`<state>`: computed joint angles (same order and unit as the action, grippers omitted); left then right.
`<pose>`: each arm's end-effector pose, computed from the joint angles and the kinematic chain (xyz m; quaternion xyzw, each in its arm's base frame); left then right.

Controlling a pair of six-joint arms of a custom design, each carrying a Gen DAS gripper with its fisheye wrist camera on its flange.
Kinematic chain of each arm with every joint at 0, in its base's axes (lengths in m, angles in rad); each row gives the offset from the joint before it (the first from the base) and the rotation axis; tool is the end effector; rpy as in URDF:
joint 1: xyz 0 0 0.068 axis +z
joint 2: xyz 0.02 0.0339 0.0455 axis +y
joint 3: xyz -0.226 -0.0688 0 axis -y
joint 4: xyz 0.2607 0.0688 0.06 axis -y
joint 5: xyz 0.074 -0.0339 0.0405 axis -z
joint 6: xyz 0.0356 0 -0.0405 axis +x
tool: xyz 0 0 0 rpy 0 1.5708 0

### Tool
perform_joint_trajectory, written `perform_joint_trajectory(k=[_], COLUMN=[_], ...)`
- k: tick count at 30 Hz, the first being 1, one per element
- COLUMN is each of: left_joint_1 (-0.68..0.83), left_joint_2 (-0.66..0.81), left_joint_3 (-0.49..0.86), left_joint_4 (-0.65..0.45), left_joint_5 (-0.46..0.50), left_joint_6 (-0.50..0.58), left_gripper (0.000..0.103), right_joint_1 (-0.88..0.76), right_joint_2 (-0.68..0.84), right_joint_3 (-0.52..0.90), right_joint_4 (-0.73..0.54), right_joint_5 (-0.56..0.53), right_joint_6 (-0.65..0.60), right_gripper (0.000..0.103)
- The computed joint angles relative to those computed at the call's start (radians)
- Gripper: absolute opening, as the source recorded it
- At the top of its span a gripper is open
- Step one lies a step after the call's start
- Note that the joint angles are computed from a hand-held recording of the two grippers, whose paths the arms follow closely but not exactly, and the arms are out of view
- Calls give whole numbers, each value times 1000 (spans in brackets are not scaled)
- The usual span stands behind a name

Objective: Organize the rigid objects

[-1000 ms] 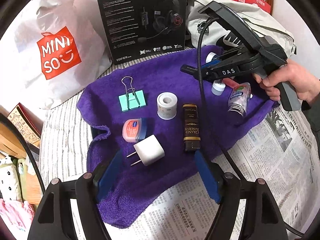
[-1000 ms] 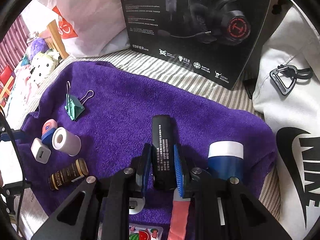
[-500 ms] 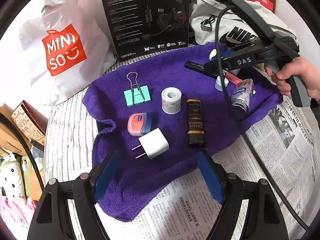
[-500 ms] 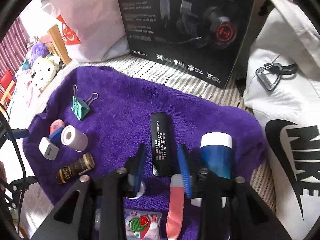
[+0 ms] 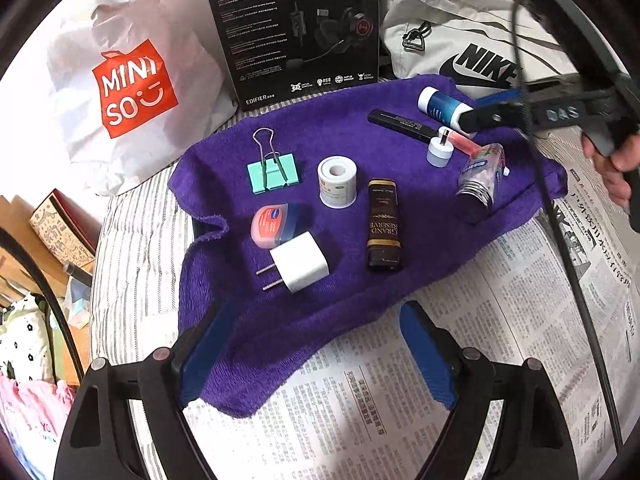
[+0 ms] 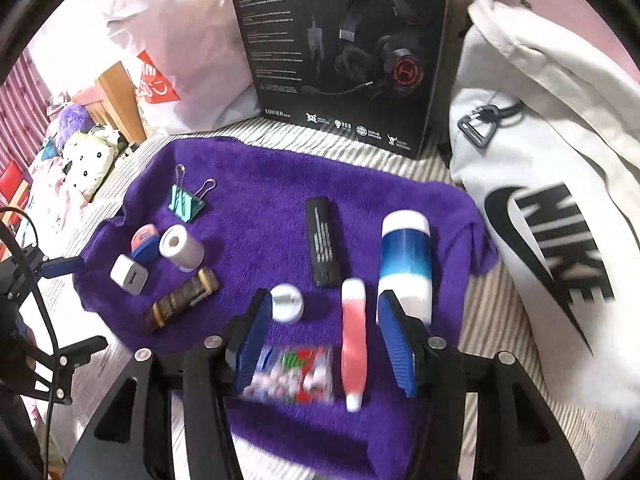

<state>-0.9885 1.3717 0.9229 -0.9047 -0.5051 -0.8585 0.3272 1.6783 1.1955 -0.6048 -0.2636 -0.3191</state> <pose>0.1568 -0.2067 0.1733 0.0355 0.9623 0.0660 0.2615 0.3316 0.1223 0.1743 -0.3355 0.9027 0.1286 0.2367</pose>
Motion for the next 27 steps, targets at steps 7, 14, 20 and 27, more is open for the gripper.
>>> perform_joint_trajectory(k=[7, 14, 20, 27], left_joint_1=[-48, -100, -153, -215], left_joint_2=[26, 41, 50, 77], left_joint_3=[39, 77, 98, 137], left_joint_4=[-66, -137, -154, -180], left_joint_5=[-12, -25, -20, -44], left_joint_6=[-69, -170, -259, -363], left_gripper=[91, 96, 96, 99], right_joint_1=[-16, -39, -67, -58], right_joint_2=[-168, -416, -579, -723], right_joint_3=[-136, -310, -431, -567], right_joint_4=[-33, -85, -139, -149], right_joint_5=[-10, -7, -9, 71], right_joint_6=[24, 52, 95, 151], right_gripper=[63, 81, 87, 94])
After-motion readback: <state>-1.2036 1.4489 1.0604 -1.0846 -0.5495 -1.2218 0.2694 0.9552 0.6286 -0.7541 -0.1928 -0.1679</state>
